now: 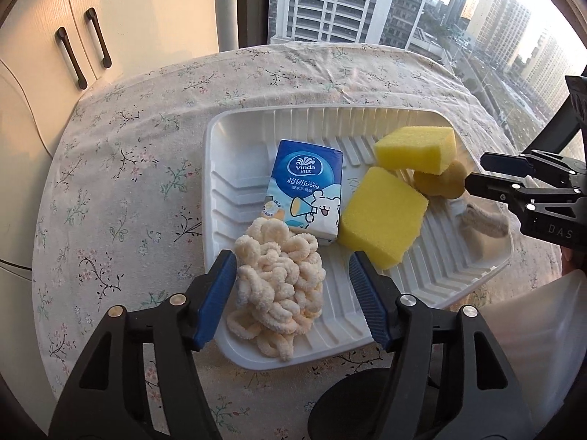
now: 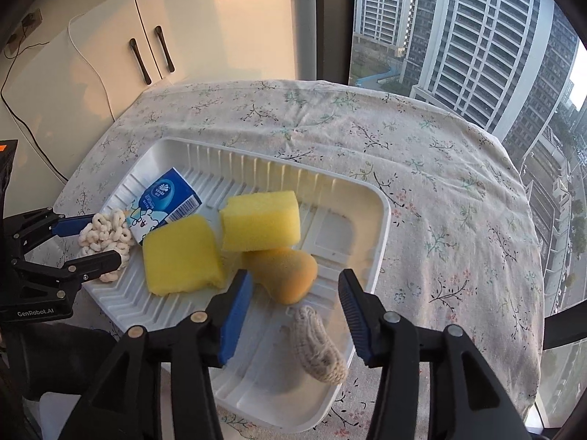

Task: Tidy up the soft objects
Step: 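Carry the scrunchie into the tray with the left tool while the right tool carries the sock there, then grasp the yellow dog-print tissue pack with the left tool while the right tool grasps the mint-green cloth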

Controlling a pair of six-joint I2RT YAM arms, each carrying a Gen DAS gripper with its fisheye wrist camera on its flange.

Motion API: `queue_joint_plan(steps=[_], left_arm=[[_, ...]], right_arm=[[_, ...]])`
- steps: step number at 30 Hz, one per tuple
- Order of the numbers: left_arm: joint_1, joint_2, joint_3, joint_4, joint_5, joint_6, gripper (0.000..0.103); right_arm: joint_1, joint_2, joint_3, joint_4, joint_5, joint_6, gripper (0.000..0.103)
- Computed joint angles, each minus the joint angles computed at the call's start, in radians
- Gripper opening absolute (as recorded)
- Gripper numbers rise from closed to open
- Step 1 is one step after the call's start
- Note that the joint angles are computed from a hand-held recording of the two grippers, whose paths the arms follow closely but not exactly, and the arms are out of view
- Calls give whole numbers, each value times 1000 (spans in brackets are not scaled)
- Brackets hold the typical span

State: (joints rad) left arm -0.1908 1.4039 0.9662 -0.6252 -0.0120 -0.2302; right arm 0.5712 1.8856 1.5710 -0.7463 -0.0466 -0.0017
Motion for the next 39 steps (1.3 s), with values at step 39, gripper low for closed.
queue_joint_plan(steps=[39], left_arm=[[192, -770, -411, -341, -107, -87, 62]], right_arm=[[-239, -495, -616, 68, 5, -67, 52]])
